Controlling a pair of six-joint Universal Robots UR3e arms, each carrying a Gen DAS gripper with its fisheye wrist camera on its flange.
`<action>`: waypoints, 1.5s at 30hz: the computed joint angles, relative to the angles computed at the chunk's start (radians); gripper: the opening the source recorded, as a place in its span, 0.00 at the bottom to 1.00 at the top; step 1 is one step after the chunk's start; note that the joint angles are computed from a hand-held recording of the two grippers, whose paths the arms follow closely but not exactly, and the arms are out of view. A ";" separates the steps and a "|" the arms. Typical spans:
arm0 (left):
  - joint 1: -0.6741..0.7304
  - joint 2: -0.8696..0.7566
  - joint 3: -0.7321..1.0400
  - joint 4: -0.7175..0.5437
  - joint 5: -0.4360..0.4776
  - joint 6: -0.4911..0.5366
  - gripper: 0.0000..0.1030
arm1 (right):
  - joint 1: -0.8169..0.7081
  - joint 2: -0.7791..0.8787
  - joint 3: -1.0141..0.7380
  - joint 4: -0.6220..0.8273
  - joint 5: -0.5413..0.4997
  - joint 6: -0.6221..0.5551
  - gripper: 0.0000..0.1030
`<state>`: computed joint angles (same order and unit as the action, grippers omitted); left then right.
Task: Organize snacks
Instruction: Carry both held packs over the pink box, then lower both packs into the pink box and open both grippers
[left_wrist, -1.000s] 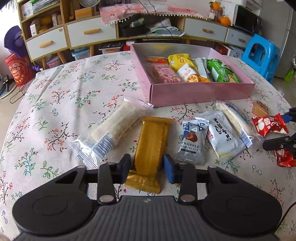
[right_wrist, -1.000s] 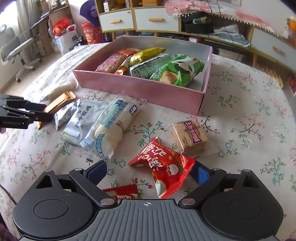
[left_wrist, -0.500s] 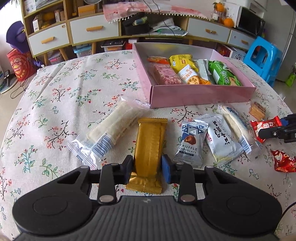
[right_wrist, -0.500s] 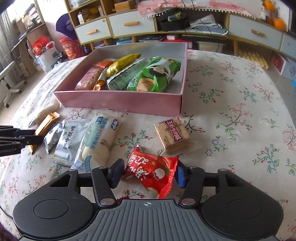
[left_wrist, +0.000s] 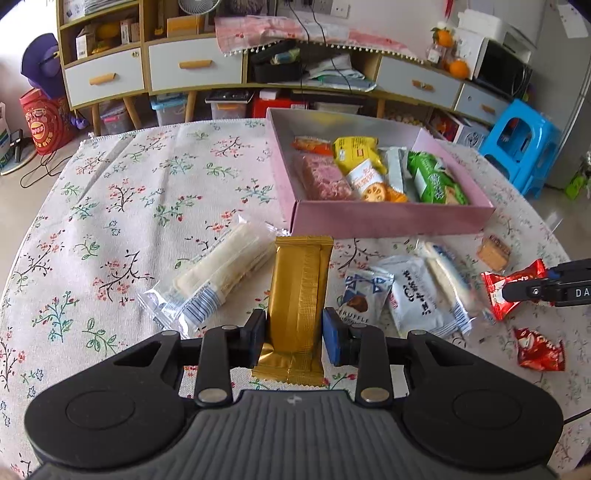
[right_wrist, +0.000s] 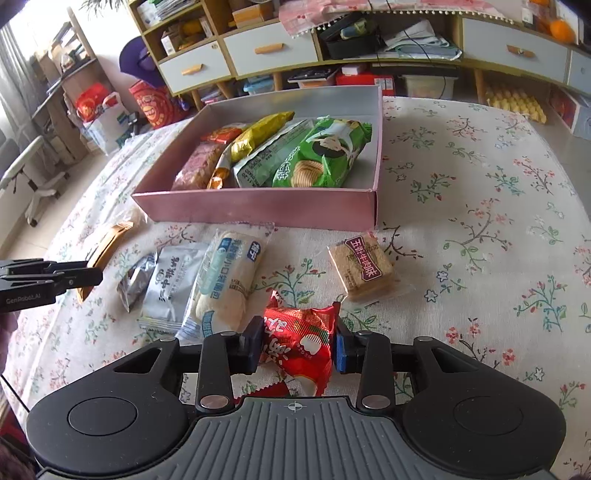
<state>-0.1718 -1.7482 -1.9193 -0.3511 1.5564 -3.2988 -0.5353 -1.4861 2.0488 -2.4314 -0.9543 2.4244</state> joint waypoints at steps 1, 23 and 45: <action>0.001 0.001 0.002 0.000 -0.002 -0.006 0.29 | -0.005 -0.001 -0.007 0.014 0.009 0.005 0.35; -0.016 -0.262 0.343 0.109 -0.016 -0.165 0.29 | 0.137 0.242 -0.298 -0.226 0.145 0.543 0.35; -0.031 -0.455 0.538 0.061 -0.062 -0.231 0.28 | 0.255 0.471 -0.453 -0.319 0.025 0.834 0.35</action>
